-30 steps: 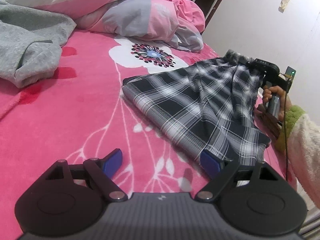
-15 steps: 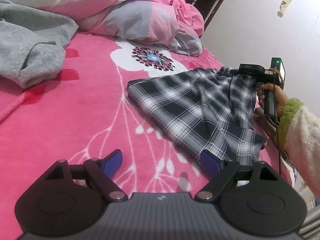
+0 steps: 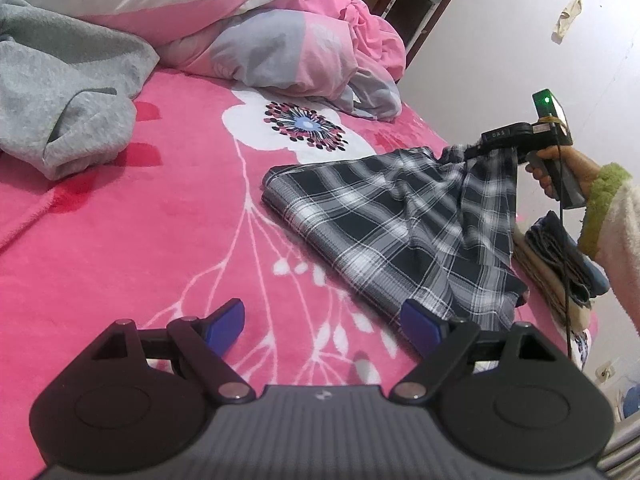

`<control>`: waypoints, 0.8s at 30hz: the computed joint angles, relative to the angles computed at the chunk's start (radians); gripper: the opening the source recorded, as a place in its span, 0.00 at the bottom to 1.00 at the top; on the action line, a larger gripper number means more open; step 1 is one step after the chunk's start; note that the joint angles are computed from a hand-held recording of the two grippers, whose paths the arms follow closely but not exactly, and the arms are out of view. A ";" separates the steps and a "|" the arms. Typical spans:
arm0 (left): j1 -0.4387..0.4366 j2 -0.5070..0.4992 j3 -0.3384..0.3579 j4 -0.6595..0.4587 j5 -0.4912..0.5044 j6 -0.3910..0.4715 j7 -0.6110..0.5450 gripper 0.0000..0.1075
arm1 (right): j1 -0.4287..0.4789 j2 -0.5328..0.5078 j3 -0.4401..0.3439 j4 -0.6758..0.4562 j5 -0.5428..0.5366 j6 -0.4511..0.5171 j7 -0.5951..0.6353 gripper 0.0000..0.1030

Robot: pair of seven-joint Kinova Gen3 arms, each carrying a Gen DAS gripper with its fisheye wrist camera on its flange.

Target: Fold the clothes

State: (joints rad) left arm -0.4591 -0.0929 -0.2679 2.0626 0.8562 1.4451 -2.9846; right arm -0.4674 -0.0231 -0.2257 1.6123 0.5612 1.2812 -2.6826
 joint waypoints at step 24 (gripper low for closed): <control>0.043 0.147 0.012 -0.132 0.040 0.093 0.188 0.76 | -0.574 0.084 -0.415 0.119 0.582 0.290 -0.783 0.98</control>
State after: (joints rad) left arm -0.4162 0.0542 -0.2563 1.9308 0.8962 1.5377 -2.7967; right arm -1.0411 0.0607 -0.6410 1.7308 1.1428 1.5710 -3.4659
